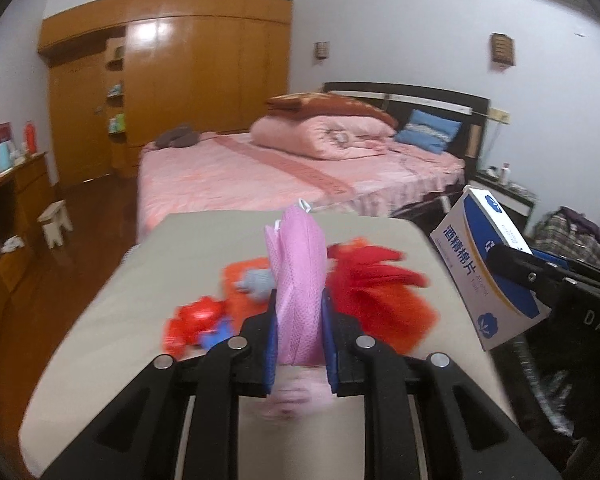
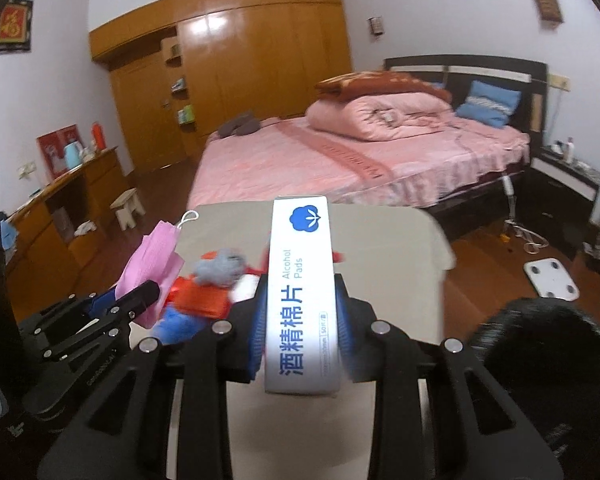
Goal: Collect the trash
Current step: 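Carry both items over the bin and open both tools to drop them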
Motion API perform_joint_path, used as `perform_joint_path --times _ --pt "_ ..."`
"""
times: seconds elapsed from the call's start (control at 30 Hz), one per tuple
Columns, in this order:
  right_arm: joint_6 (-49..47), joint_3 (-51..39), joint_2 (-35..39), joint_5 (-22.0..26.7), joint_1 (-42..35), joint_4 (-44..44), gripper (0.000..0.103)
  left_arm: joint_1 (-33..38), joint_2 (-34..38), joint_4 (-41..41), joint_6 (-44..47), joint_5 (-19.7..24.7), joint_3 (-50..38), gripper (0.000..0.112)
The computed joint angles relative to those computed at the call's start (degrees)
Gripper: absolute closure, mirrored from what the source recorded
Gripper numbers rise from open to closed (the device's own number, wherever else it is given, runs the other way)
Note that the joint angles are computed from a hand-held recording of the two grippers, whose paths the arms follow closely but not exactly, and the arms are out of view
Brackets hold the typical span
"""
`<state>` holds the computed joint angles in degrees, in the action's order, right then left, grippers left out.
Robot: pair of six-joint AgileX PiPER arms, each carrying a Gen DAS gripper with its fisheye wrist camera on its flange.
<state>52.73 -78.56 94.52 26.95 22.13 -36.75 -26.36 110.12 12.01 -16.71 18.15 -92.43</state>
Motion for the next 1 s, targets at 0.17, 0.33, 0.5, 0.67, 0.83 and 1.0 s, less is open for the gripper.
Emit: perform_joint_path --times 0.17,0.33,0.5,0.67,0.83,1.0 --pt "5.89 10.03 -8.89 1.43 -3.58 -4.64 0.074 -4.45 2.10 -10.22 10.15 1.69 -4.39 0.093" --pt "11.90 19.48 -15.97 3.33 -6.45 -9.36 0.074 -8.99 4.86 -18.21 18.51 3.44 -8.48 0.093" --pt "14.60 27.35 -21.66 4.20 -11.46 -11.40 0.074 -13.12 7.83 -24.02 24.62 4.81 -12.33 0.093" --pt "15.70 33.48 -26.51 4.51 -17.15 -12.77 0.074 -16.53 12.89 -28.00 28.64 9.25 -21.02 0.093" --pt "14.80 36.97 -29.83 4.06 -22.66 -12.97 0.073 -19.38 18.60 -30.81 30.62 14.46 -30.66 0.090" --pt "13.88 38.75 -31.42 3.37 -26.86 -12.92 0.053 -20.31 20.86 -30.69 30.83 15.51 -33.74 0.060"
